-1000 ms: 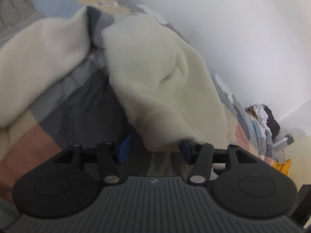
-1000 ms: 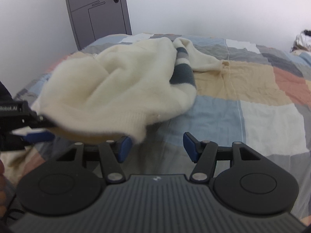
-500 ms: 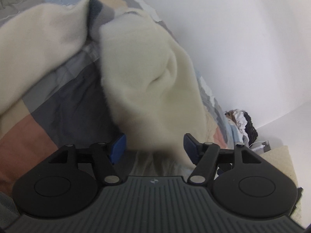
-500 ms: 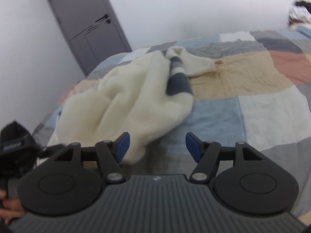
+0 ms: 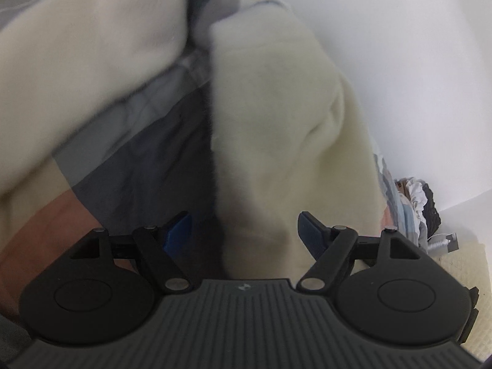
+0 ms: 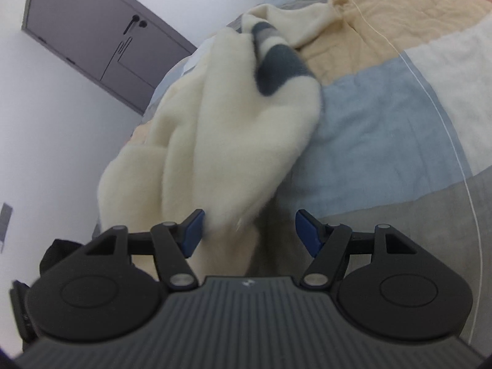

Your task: Fold large clothes

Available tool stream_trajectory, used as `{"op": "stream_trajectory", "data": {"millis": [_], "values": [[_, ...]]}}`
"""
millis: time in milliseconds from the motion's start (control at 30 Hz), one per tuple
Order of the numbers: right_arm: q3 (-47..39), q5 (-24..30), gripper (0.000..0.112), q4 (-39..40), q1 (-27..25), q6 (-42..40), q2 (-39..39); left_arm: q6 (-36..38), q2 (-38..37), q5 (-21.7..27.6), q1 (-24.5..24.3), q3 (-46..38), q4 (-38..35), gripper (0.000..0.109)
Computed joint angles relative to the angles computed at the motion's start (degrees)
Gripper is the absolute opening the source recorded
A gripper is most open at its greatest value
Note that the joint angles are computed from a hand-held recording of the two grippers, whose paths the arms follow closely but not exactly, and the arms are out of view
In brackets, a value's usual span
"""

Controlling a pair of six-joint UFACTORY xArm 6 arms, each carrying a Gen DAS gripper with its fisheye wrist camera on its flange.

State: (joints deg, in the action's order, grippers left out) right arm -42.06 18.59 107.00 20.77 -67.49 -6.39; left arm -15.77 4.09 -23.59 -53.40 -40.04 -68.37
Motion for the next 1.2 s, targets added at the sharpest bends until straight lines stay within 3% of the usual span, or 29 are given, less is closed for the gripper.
{"op": "stream_trajectory", "data": {"millis": [133, 233, 300, 367, 433, 533, 600, 700, 800, 900, 1033, 1100, 1200], "values": [[-2.75, 1.66, 0.068, 0.44, -1.55, 1.77, 4.21, -11.05, 2.09, -0.37, 3.82, 1.13, 13.21, 0.079], [-5.31, 3.52, 0.068, 3.08, -2.30, 0.31, 7.25, -15.91, 3.55, -3.94, 6.13, 1.76, 20.46, 0.078], [-6.97, 4.28, 0.067, 4.98, -2.66, -1.76, 9.19, -24.13, 4.50, -7.71, 9.10, 3.33, 30.29, 0.077], [-8.45, 4.88, 0.066, 6.83, -3.06, -3.37, 10.85, -27.58, 5.47, -9.67, 11.09, 3.43, 34.42, 0.071], [-9.70, 5.24, 0.060, 7.09, -3.23, -4.30, 12.09, -32.25, 6.05, -10.87, 13.37, 4.02, 40.88, 0.050], [-11.43, 3.81, 0.033, 5.65, -2.44, -3.98, 13.42, -36.79, 6.08, -13.79, 14.68, 5.47, 46.61, 0.024], [-11.20, 3.04, 0.020, 8.40, -1.90, -7.42, 12.60, -35.32, 5.59, -16.27, 13.89, 6.21, 45.42, 0.017], [-9.08, 2.52, 0.017, 15.49, -1.33, -16.28, 8.57, -29.88, 3.80, -19.82, 11.09, 7.00, 39.96, 0.014], [-4.30, 6.56, 0.016, 25.26, -2.94, -23.65, 2.15, -27.64, 1.81, -26.59, 8.23, 8.69, 38.04, 0.013], [0.84, 7.04, 0.016, 31.36, -3.39, -29.58, -5.07, -23.37, -0.32, -32.14, 3.96, 9.25, 35.04, 0.010], [8.26, 10.04, 0.016, 35.07, -3.71, -33.79, -15.69, -19.01, -3.41, -38.16, -0.71, 10.91, 31.34, 0.010], [10.78, 10.07, 0.016, 35.62, -3.57, -33.74, -20.95, -18.08, -6.05, -38.97, -2.35, 11.78, 29.30, 0.009], [13.10, 9.73, 0.016, 35.43, -3.87, -33.11, -28.91, -9.28, -10.33, -39.40, -6.26, 11.07, 22.34, 0.009]]}}
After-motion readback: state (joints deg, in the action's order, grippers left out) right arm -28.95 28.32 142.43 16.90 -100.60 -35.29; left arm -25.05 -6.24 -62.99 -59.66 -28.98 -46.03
